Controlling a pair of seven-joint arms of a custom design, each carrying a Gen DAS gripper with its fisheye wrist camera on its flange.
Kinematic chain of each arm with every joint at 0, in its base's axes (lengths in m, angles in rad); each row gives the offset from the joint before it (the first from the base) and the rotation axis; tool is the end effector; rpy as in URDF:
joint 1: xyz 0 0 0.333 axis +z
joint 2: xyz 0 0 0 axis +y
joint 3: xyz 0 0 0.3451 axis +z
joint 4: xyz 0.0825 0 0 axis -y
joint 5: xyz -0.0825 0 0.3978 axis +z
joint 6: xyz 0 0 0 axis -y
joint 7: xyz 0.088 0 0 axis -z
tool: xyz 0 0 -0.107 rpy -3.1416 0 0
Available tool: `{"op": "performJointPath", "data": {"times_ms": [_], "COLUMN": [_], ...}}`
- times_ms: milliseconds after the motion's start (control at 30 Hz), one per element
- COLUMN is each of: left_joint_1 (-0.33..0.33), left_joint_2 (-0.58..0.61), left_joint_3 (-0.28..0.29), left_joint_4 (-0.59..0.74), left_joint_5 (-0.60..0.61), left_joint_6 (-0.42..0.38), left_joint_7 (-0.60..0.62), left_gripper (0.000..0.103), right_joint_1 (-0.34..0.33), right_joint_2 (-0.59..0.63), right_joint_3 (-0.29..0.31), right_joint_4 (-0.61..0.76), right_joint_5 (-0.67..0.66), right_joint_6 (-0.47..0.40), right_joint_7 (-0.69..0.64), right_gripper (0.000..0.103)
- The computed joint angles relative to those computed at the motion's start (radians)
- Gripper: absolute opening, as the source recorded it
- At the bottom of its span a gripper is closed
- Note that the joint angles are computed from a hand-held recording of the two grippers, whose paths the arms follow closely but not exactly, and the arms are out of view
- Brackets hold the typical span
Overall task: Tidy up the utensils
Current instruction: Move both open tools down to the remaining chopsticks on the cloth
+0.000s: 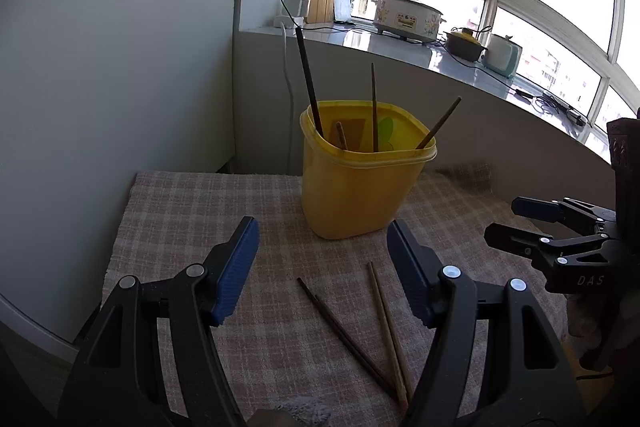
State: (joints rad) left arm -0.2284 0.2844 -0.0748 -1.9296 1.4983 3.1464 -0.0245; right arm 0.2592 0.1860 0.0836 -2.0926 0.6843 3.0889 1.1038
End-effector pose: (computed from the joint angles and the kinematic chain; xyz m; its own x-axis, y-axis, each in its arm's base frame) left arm 0.5789 -0.2699 0.4120 -0.2420 -0.9650 0.1013 -0.6033 0.0679 -0.7946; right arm 0.6086 0.1594 0.4365 0.2105 -0.9580 -0.1947 -0.7065 -0.0114 -0.7076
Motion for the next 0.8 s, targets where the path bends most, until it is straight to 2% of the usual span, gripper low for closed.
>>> {"op": "performJointPath", "data": {"times_ms": [67,133,200,233,267,300,333,367,400,467,567,633,800], "left_joint_1": [0.046,0.125,0.186,0.23,0.287,0.351,0.424,0.47,0.504,0.536,0.544,0.535,0.517], "left_joint_2": [0.008,0.02,0.028,0.033,0.043,0.056,0.076,0.091,0.104,0.12,0.131,0.129,0.128], "left_joint_3": [-0.047,-0.138,-0.211,-0.264,-0.331,-0.403,-0.486,-0.538,-0.576,-0.612,-0.625,-0.617,-0.608], "left_joint_4": [-0.041,-0.079,-0.108,-0.123,-0.136,-0.148,-0.157,-0.165,-0.168,-0.174,-0.178,-0.18,-0.179], "left_joint_5": [-0.192,-0.383,-0.502,-0.568,-0.638,-0.706,-0.774,-0.82,-0.857,-0.906,-0.954,-0.979,-1.041], "left_joint_6": [0.009,0.016,0.007,0.002,-0.006,-0.015,-0.028,-0.037,-0.05,-0.069,-0.085,-0.089,-0.093], "left_joint_7": [0.18,0.376,0.504,0.573,0.646,0.715,0.782,0.824,0.856,0.902,0.951,0.972,1.034], "left_gripper": [0.068,0.068,0.068,0.065,0.058,0.056,0.053,0.048,0.045,0.04,0.037,0.037,0.033], "right_joint_1": [-0.005,0.005,0.007,-0.001,-0.012,-0.022,-0.03,-0.034,-0.034,-0.039,-0.04,-0.041,-0.05], "right_joint_2": [0.009,0.018,0.029,0.035,0.042,0.049,0.058,0.068,0.076,0.096,0.121,0.141,0.185], "right_joint_3": [0.005,-0.005,-0.01,-0.004,0.003,0.009,0.012,0.01,0.006,0.004,0.003,0.002,0.005], "right_joint_4": [0.008,0.012,0.023,0.031,0.041,0.052,0.065,0.076,0.084,0.105,0.126,0.147,0.197], "right_joint_5": [0.007,-0.014,-0.028,-0.017,0.003,0.026,0.045,0.055,0.055,0.059,0.061,0.057,0.074], "right_joint_6": [-0.05,-0.088,-0.133,-0.162,-0.197,-0.235,-0.271,-0.303,-0.33,-0.381,-0.435,-0.476,-0.552], "right_joint_7": [0.0,0.018,0.034,0.03,0.023,0.019,0.019,0.026,0.039,0.048,0.057,0.07,0.096], "right_gripper": [0.082,0.082,0.082,0.081,0.081,0.081,0.079,0.076,0.069,0.056,0.046,0.033,0.024]}}
